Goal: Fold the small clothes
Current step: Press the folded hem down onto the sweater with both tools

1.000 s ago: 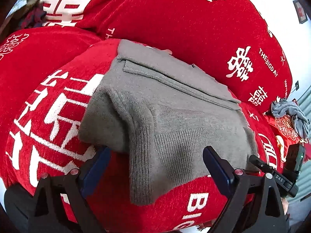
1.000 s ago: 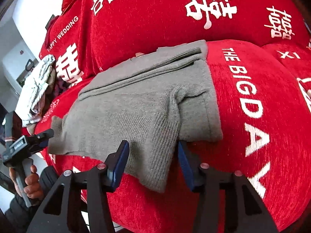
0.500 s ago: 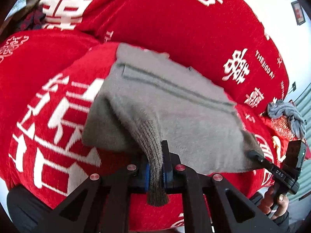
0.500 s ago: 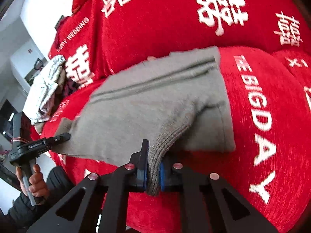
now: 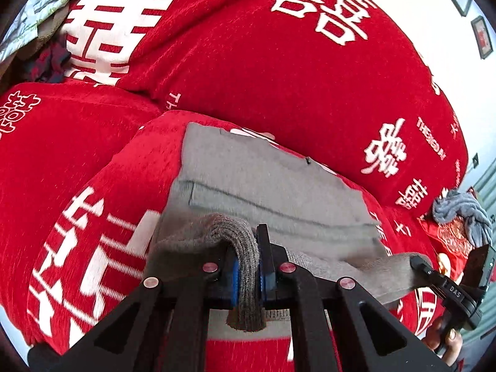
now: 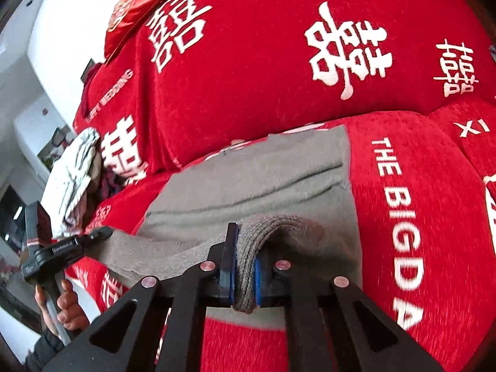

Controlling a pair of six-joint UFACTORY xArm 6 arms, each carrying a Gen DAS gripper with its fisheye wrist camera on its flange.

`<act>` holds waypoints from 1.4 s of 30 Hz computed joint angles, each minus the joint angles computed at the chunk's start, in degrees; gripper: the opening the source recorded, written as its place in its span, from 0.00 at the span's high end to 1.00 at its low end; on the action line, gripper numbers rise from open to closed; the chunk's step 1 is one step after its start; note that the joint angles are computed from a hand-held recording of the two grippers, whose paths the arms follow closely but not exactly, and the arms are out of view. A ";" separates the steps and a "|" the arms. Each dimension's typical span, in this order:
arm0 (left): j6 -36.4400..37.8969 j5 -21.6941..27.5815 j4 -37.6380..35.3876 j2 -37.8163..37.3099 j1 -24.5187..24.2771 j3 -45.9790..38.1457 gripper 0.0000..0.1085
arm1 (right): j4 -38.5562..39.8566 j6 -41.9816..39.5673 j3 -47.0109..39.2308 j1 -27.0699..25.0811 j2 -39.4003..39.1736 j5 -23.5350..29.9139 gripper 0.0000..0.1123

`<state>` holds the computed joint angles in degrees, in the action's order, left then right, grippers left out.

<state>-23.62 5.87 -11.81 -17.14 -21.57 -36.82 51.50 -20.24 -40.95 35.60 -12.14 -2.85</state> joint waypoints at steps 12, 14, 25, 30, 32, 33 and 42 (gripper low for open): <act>-1.98 3.31 2.70 10.66 2.46 -10.90 0.90 | -32.01 29.40 -8.86 -7.77 8.90 4.18 0.92; -2.60 4.24 4.00 12.01 2.77 -12.67 0.90 | -33.21 30.67 -10.42 -8.41 10.20 5.02 0.92; -0.73 9.77 3.26 21.55 4.31 -25.24 0.90 | -35.88 33.44 -20.87 -11.64 18.72 9.99 0.92; -1.51 12.89 5.19 26.21 4.68 -31.63 0.90 | -40.36 37.10 -26.03 -12.94 22.84 12.83 0.92; -1.76 14.35 5.94 28.34 4.82 -34.44 0.90 | -42.26 38.67 -28.49 -13.47 24.61 14.35 0.92; -2.11 15.11 6.49 29.42 4.85 -35.85 0.90 | -42.48 39.00 -29.83 -13.71 25.56 15.07 0.92; -2.56 20.47 7.87 38.18 5.64 -46.76 0.90 | -44.53 39.93 -41.97 -15.22 34.36 21.22 0.92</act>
